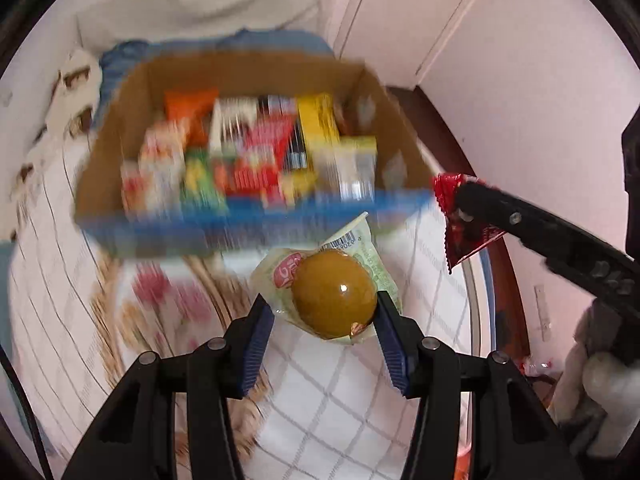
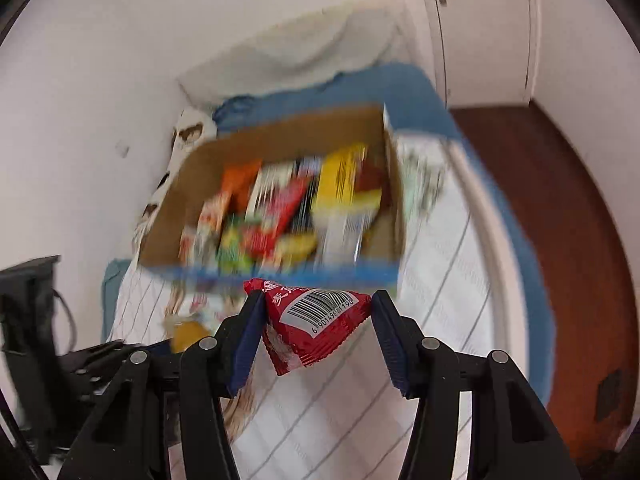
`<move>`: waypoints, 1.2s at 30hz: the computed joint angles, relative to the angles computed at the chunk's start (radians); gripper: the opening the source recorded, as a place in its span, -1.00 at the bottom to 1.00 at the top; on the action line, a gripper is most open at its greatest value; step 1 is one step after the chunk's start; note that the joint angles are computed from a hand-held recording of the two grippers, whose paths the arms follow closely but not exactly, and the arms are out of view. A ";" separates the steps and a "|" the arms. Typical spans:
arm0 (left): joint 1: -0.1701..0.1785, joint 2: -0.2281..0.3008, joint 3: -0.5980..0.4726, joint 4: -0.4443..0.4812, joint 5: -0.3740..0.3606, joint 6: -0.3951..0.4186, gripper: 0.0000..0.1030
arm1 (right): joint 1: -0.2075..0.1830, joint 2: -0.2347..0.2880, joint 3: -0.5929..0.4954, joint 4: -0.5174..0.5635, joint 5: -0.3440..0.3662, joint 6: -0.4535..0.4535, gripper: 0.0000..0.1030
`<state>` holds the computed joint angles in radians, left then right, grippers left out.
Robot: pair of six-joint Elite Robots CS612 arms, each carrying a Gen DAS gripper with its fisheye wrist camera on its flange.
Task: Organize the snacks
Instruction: 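Carry the egg and red bag into the box and open both tools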
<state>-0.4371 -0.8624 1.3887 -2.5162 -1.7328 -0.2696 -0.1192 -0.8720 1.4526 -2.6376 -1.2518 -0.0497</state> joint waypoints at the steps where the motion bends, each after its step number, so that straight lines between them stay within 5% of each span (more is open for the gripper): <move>1: 0.004 0.013 -0.035 0.018 0.023 0.020 -0.07 | 0.002 0.022 -0.044 0.016 -0.004 0.010 0.10; 6: 0.034 0.104 -0.240 0.135 0.144 0.077 -0.06 | 0.011 0.100 -0.212 0.151 -0.047 -0.005 0.10; 12: 0.071 0.284 -0.545 0.335 0.235 0.067 -0.06 | 0.038 0.193 -0.385 0.295 -0.159 -0.026 0.10; 18: 0.084 0.392 -0.708 0.472 0.268 0.062 -0.05 | 0.053 0.229 -0.413 0.333 -0.229 -0.017 0.16; 20: 0.093 0.440 -0.793 0.555 0.232 0.058 -0.03 | 0.057 0.241 -0.429 0.373 -0.243 -0.013 0.52; 21: 0.095 0.459 -0.828 0.594 0.223 0.052 -0.02 | 0.057 0.246 -0.435 0.391 -0.249 -0.015 0.88; 23: 0.096 0.487 -0.875 0.646 0.230 0.028 0.12 | 0.062 0.246 -0.430 0.384 -0.280 -0.009 0.93; 25: 0.097 0.495 -0.882 0.644 0.241 0.009 0.48 | 0.063 0.250 -0.433 0.387 -0.281 0.003 0.94; 31: 0.100 0.485 -0.850 0.617 0.241 -0.006 0.49 | 0.068 0.253 -0.431 0.381 -0.274 0.011 0.95; 36: 0.087 0.413 -0.706 0.513 0.242 0.001 0.49 | 0.070 0.240 -0.410 0.364 -0.260 0.016 0.95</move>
<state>-0.3496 -0.4497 0.6823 -2.0034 -1.4909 -0.2683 -0.0496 -0.6317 1.0425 -2.2738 -1.5119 -0.0337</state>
